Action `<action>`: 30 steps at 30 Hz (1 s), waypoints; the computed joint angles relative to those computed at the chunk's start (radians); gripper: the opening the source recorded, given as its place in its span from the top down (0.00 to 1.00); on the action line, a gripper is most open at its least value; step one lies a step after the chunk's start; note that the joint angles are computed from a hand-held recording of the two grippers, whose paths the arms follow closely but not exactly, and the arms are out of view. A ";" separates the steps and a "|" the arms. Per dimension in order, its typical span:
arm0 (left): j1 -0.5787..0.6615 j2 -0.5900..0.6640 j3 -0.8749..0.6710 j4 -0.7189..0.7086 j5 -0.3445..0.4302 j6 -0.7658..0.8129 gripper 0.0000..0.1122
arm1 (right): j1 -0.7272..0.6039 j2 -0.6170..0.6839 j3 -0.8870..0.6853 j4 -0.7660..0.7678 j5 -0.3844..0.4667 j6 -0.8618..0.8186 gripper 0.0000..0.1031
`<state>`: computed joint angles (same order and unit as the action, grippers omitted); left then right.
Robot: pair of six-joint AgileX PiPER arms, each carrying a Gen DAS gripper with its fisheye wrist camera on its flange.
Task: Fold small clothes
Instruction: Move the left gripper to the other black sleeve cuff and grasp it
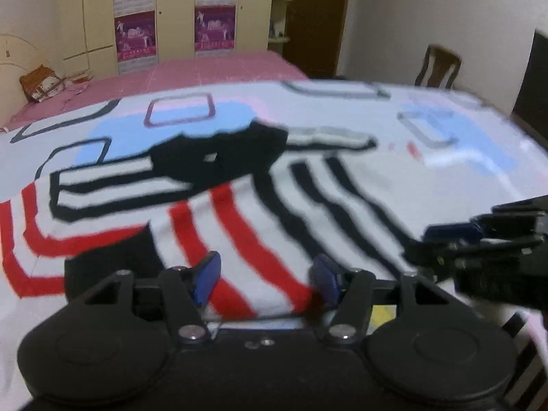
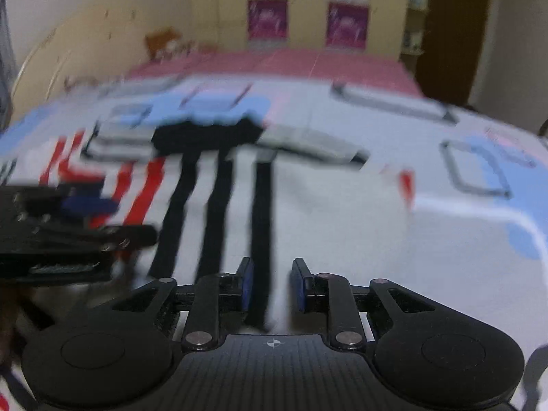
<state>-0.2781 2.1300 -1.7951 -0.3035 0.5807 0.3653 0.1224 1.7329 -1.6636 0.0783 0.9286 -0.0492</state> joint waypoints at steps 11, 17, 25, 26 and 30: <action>0.141 -0.028 0.044 -0.117 0.018 0.122 0.40 | -0.011 -0.085 0.115 -0.174 -0.012 0.168 0.78; 0.126 -0.019 0.029 -0.058 0.019 0.083 0.43 | 0.015 -0.060 0.086 -0.192 0.008 0.241 0.78; 0.131 -0.026 0.034 -0.068 0.024 0.096 0.43 | 0.036 -0.061 0.078 -0.241 0.025 0.280 0.77; 0.133 -0.025 0.033 -0.071 0.026 0.100 0.42 | 0.038 -0.059 0.074 -0.245 0.029 0.284 0.77; 0.142 -0.023 0.026 -0.095 0.040 0.123 0.40 | 0.061 -0.041 0.034 -0.279 0.071 0.308 0.77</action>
<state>-0.1361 2.1074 -1.7691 -0.3986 0.6210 0.4883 0.1836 1.6920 -1.6292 -0.2008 1.0001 0.2586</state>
